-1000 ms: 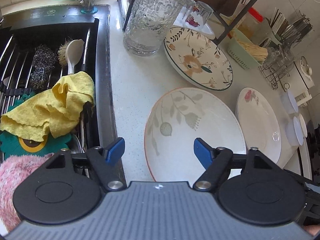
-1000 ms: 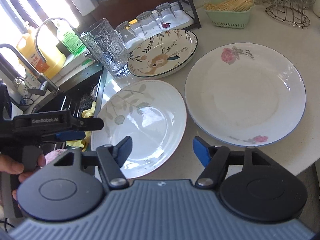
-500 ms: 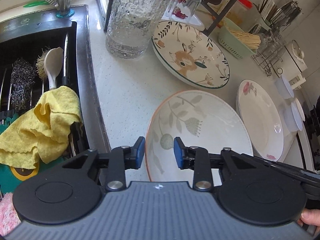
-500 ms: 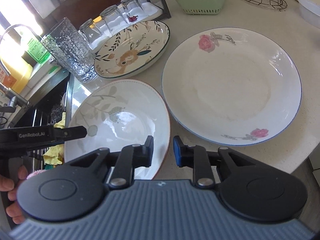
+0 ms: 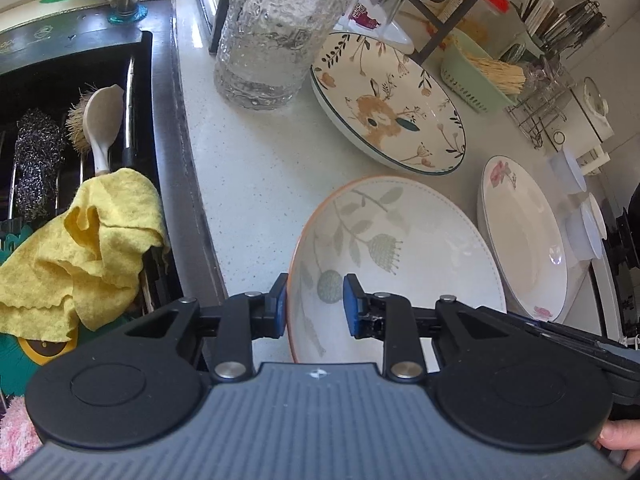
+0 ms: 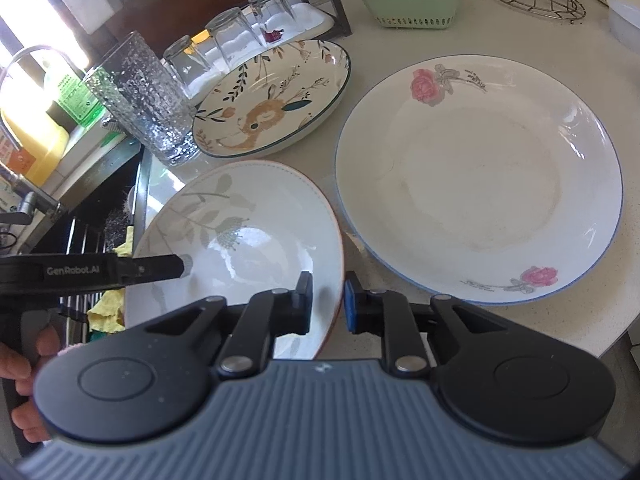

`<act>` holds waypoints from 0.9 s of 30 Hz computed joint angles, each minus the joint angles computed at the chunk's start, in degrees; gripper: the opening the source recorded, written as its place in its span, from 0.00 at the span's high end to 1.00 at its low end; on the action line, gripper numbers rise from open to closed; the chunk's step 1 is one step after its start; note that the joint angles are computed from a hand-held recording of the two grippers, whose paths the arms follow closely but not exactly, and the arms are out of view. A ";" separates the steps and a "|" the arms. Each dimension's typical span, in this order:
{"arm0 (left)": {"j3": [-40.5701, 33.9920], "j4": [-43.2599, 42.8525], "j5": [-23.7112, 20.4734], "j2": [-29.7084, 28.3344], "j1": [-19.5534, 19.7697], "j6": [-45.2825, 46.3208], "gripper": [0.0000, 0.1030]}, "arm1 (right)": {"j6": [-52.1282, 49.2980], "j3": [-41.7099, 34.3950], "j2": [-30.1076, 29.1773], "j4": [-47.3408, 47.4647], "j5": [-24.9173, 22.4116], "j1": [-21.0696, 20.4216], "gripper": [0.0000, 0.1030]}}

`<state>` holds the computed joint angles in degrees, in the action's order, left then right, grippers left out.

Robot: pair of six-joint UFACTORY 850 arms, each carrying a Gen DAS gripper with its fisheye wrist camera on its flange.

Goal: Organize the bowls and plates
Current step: 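Lift the leaf plate with both grippers and carry it over the pink-rose plate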

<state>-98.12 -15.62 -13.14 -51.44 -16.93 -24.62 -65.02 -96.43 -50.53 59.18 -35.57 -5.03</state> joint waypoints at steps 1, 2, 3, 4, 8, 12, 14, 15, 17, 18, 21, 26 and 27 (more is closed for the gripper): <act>0.44 -0.89 -0.12 0.40 0.15 0.64 0.70 | -1.00 0.41 0.25 0.67 -0.61 -0.08 0.81; 0.84 -2.29 -0.25 0.82 0.29 1.90 0.70 | -1.92 0.71 0.44 1.42 -1.24 -0.20 0.81; 1.26 -3.64 -0.17 1.26 0.39 3.28 0.70 | -2.78 0.92 0.59 2.11 -2.02 -0.35 0.81; 1.63 -4.30 0.00 1.66 0.44 4.00 0.70 | -3.40 1.09 0.76 2.54 -2.52 -0.45 0.81; 1.95 -1.96 -0.31 2.89 0.32 1.50 0.70 | -7.12 1.98 1.76 4.83 -4.39 -1.07 0.81; 0.65 2.58 -2.75 3.76 -0.32 -3.33 0.70 | -6.58 1.67 2.50 3.41 -5.47 -1.50 0.81; -0.01 1.28 -3.65 4.09 -0.49 -2.59 0.70 | -5.75 1.25 2.95 2.37 -6.41 -1.87 0.81; -0.27 1.15 -3.94 4.27 -0.62 -2.40 0.70 | -5.28 0.97 3.11 1.93 -6.97 -2.12 0.81; -1.31 0.47 -4.34 4.19 -0.96 -1.13 0.70 | -4.72 0.38 3.32 1.74 -8.10 -2.80 0.81; -1.65 -0.99 -4.12 4.16 -1.11 1.00 0.70 | -4.82 0.10 3.33 2.01 -8.57 -3.20 0.81; -3.09 -9.67 -3.85 3.49 -1.25 10.11 0.67 | -5.06 -0.62 3.59 2.31 -9.01 -4.18 0.81; -10.05 -5.48 -6.38 -0.38 -2.90 5.48 0.67 | -4.66 -4.04 2.20 2.91 -10.49 -6.12 0.81; -11.60 -2.79 -6.73 -1.20 -3.51 3.26 0.67 | -4.80 -4.85 1.76 2.89 -10.63 -6.45 0.81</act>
<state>-109.72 -18.40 -19.88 -52.64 -20.44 -21.36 -69.82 -101.28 -48.77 62.07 -46.21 -11.49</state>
